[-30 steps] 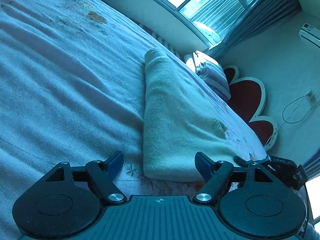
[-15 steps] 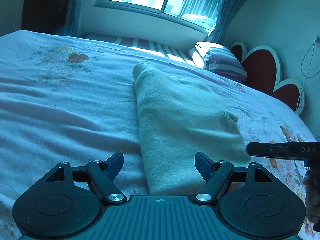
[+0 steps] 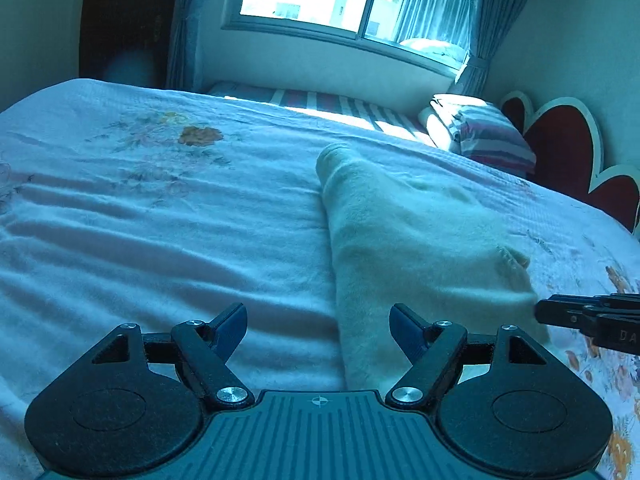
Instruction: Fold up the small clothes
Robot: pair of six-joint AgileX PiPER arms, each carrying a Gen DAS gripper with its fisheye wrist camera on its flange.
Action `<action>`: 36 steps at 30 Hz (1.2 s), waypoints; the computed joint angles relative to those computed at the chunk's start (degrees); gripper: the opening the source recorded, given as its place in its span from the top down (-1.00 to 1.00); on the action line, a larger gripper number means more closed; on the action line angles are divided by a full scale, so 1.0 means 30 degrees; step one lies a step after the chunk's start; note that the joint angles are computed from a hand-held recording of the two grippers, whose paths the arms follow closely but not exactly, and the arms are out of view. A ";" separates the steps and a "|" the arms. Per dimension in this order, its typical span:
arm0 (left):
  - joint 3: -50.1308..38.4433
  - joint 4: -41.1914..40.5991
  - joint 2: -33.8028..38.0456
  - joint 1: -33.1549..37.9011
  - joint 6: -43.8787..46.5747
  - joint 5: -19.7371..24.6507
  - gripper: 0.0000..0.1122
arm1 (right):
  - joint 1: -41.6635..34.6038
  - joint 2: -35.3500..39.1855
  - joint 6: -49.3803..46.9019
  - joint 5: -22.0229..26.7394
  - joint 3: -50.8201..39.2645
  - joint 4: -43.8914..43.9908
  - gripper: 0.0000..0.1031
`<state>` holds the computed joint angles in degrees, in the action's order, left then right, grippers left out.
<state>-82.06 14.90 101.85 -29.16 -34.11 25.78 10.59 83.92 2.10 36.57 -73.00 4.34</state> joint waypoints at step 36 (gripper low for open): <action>0.2727 1.3107 -0.7599 -1.4100 -1.3621 1.2849 -0.84 | 0.1554 -1.1250 0.4653 0.6970 0.1933 -0.3852 -0.99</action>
<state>-73.88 54.22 79.05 -71.46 -74.97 64.33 15.25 50.17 16.07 57.48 -67.20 -7.22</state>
